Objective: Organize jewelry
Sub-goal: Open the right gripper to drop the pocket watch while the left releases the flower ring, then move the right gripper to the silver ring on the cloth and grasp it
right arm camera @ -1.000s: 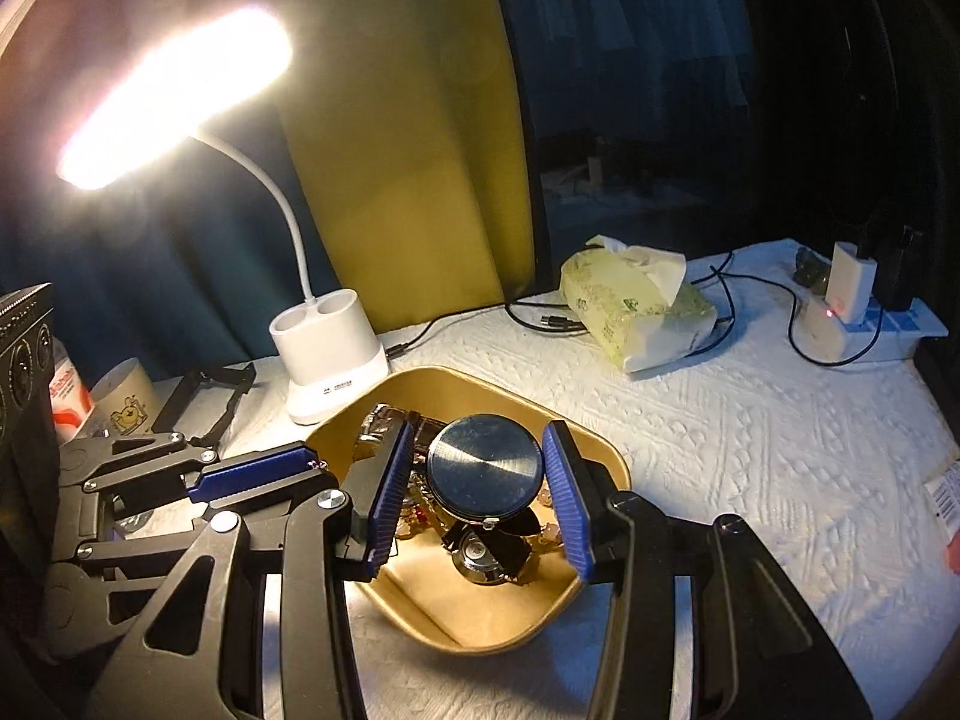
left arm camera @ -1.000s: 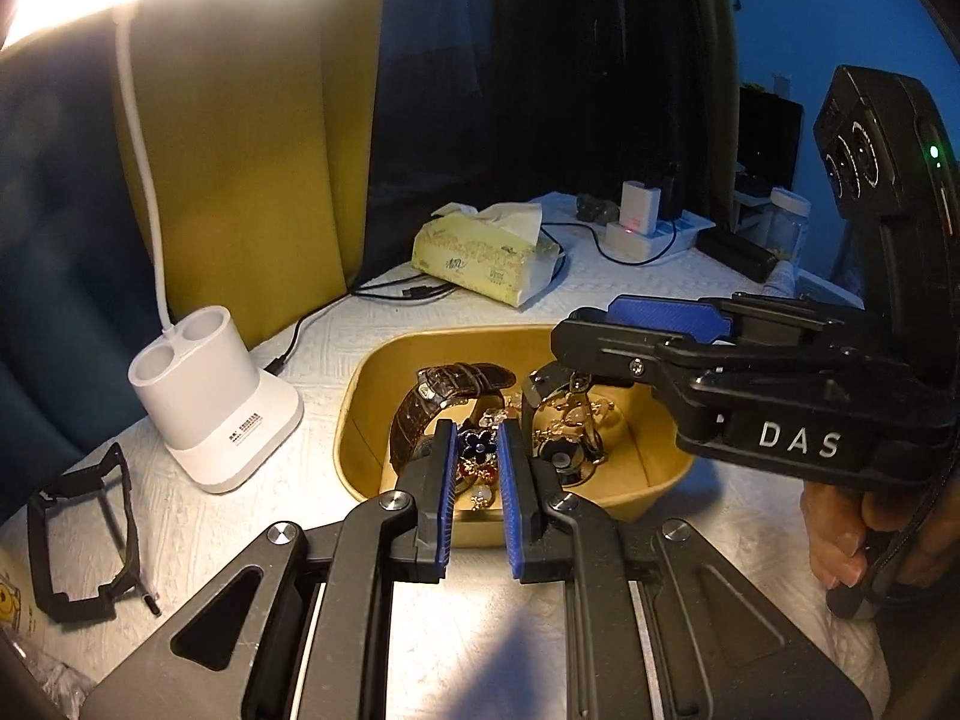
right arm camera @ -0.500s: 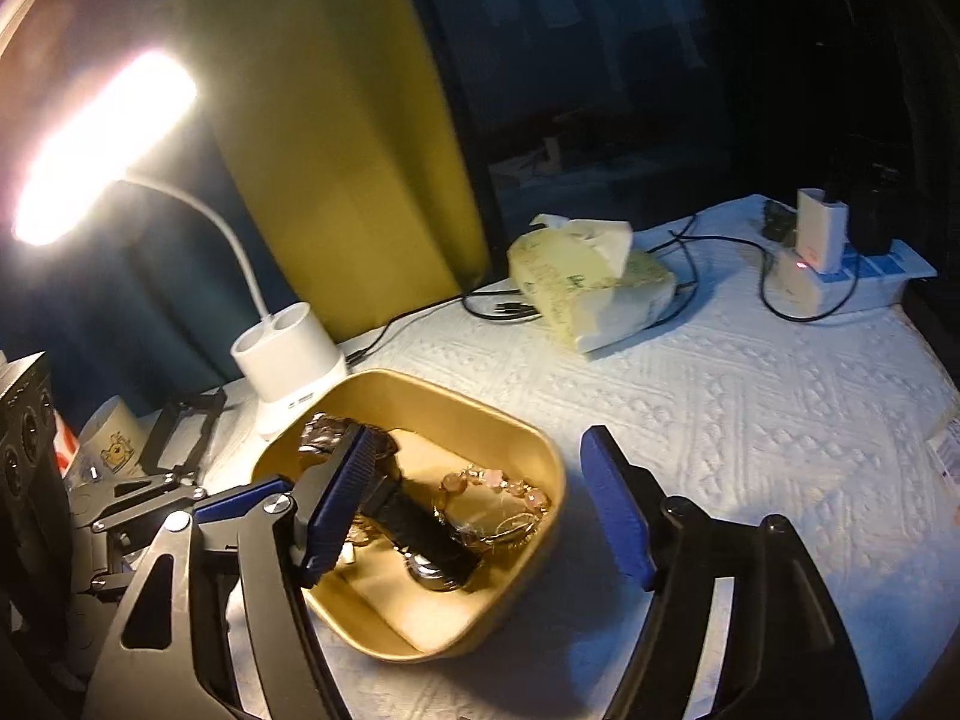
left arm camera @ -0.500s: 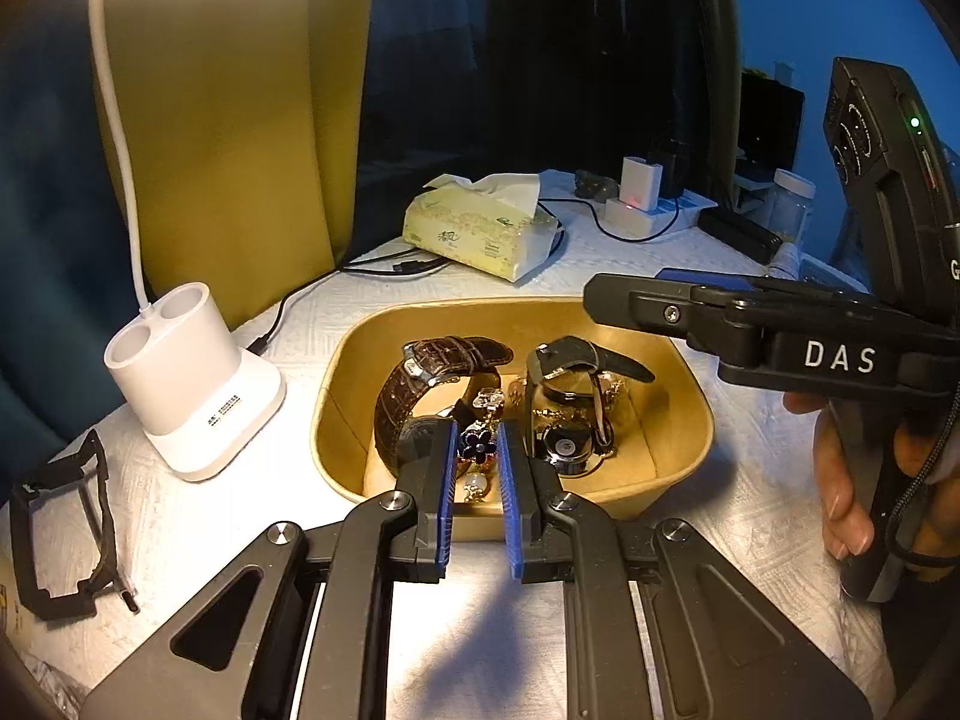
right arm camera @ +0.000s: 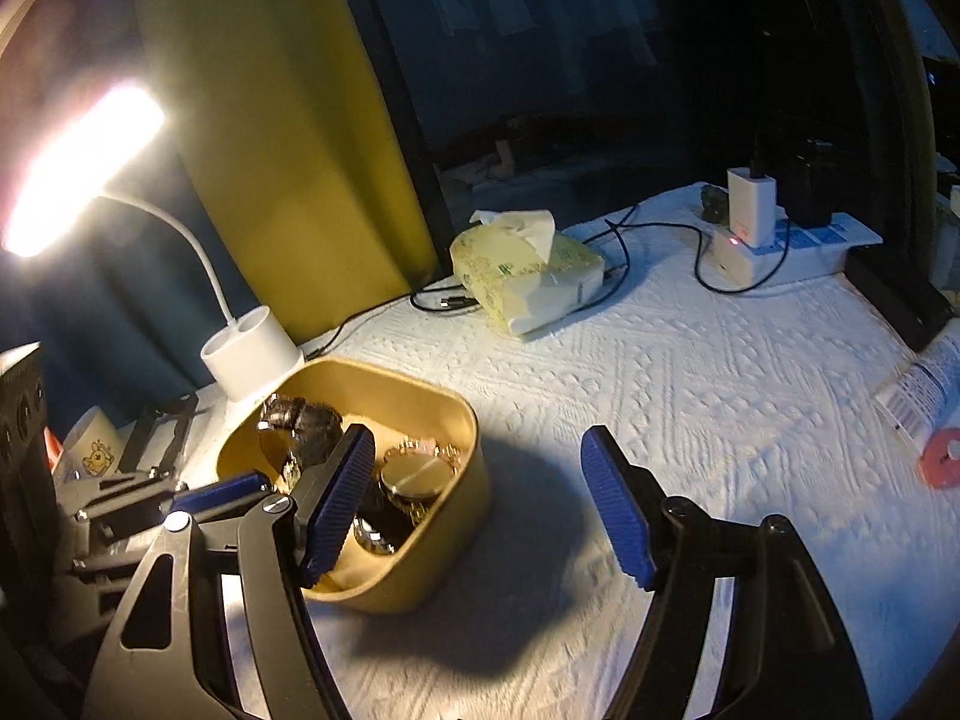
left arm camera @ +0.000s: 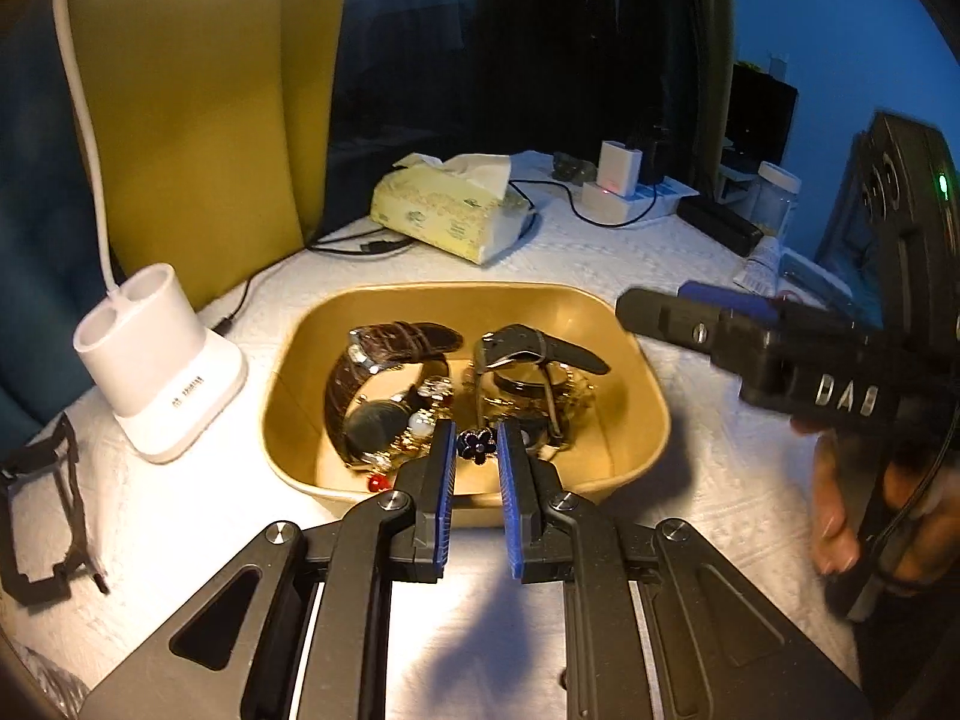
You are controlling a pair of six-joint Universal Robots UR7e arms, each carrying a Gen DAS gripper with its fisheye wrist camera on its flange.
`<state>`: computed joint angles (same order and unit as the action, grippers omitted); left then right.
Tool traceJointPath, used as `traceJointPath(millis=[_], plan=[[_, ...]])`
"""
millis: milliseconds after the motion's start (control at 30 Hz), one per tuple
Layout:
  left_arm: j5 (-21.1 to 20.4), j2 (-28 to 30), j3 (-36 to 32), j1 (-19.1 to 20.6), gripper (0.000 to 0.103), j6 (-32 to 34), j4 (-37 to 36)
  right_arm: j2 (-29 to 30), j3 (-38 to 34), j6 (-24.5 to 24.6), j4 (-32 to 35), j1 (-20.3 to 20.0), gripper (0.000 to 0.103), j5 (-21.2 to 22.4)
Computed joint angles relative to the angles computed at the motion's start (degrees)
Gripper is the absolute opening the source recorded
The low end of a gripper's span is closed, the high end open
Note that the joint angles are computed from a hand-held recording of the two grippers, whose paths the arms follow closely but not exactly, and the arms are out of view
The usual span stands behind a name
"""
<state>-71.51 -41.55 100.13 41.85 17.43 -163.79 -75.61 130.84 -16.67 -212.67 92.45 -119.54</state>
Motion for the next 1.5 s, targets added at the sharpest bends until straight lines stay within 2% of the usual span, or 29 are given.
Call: traceJointPath(millis=[67,133,233,633,900,1200,1333,1400,1467,1500], plan=[[-0.2,-0.3,0.4,-0.2,0.018,0.0,0.0,0.2,0.6,-0.2,-0.6,0.4,0.072,-0.9],[-0.7,-0.8,0.9,-0.3,0.03,0.2,0.2,0.3,1.1,-0.6,-1.2,0.9,0.072,-1.7],[-1.5,-1.9,2.1,-0.5,0.034,0.6,-0.4,0.1,2.0,-1.5,-2.2,1.5,0.072,-2.4],[0.5,-5.9,7.1,-1.1,0.036,-0.5,-2.0,-1.1,6.3,-0.7,-2.5,3.6,0.072,-4.5],[1.9,-9.3,10.9,-1.3,0.036,-2.7,-1.0,0.9,7.9,-2.9,-3.6,6.2,0.072,-5.2],[4.6,-13.9,15.5,-0.9,0.036,-6.7,-0.2,2.6,7.4,-0.8,5.5,8.5,0.072,-7.8],[5.3,-15.4,17.3,-0.7,0.036,-8.4,-0.6,2.6,7.6,-0.4,9.2,9.1,0.071,-6.3],[5.5,-15.8,17.9,-0.6,0.036,-9.0,-1.0,2.8,7.5,-0.5,10.2,9.4,0.067,-5.7],[5.6,-16.2,18.4,-0.4,0.036,-9.4,-1.3,3.2,7.0,0.0,12.3,9.6,0.046,-5.7],[5.5,-16.3,18.5,-0.3,0.036,-9.6,-1.3,3.3,6.8,0.2,13.3,9.7,0.042,-5.8]])
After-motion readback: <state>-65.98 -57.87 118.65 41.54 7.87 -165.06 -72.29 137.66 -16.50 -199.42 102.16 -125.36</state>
